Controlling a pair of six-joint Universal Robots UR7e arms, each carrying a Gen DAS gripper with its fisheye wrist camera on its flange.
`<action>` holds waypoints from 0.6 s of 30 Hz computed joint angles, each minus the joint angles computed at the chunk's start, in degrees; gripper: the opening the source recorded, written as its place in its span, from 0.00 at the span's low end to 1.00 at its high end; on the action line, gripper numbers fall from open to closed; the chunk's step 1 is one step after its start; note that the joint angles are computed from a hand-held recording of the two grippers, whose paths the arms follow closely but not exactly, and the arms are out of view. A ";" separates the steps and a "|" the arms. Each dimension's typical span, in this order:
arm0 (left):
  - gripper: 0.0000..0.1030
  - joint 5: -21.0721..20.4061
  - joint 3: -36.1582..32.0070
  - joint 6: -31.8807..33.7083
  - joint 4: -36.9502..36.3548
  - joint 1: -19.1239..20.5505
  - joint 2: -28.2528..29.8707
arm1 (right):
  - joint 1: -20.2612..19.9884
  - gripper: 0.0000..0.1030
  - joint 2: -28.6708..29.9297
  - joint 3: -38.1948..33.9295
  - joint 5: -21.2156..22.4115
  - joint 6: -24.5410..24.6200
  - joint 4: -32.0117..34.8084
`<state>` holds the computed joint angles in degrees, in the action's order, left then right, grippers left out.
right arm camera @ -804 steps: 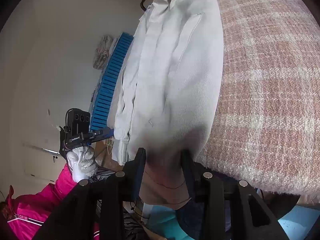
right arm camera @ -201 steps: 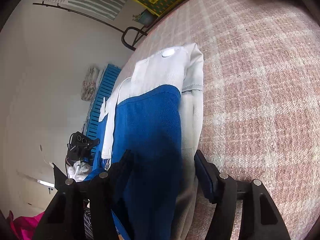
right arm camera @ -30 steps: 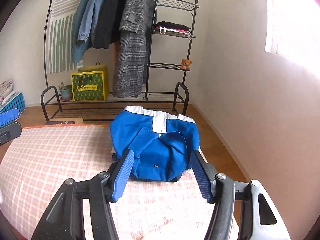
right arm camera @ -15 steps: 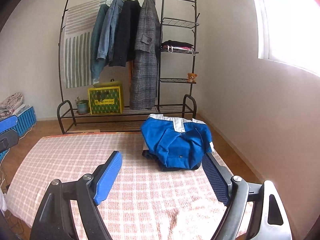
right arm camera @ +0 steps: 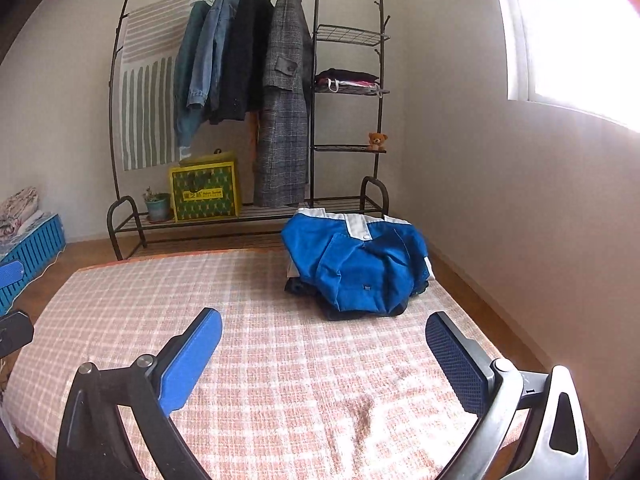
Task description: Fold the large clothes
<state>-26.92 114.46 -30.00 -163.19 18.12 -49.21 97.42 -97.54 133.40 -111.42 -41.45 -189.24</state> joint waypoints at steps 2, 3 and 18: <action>1.00 0.40 0.07 -0.72 0.25 0.33 0.35 | -0.42 1.00 0.77 0.05 -0.53 -0.31 -0.57; 1.00 0.42 0.11 -0.97 0.19 0.51 0.41 | -0.59 1.00 1.05 0.15 -0.74 -0.57 -0.82; 1.00 6.10 -0.20 -5.58 5.60 0.85 0.52 | -2.75 1.00 2.09 -0.21 -0.37 1.87 -0.73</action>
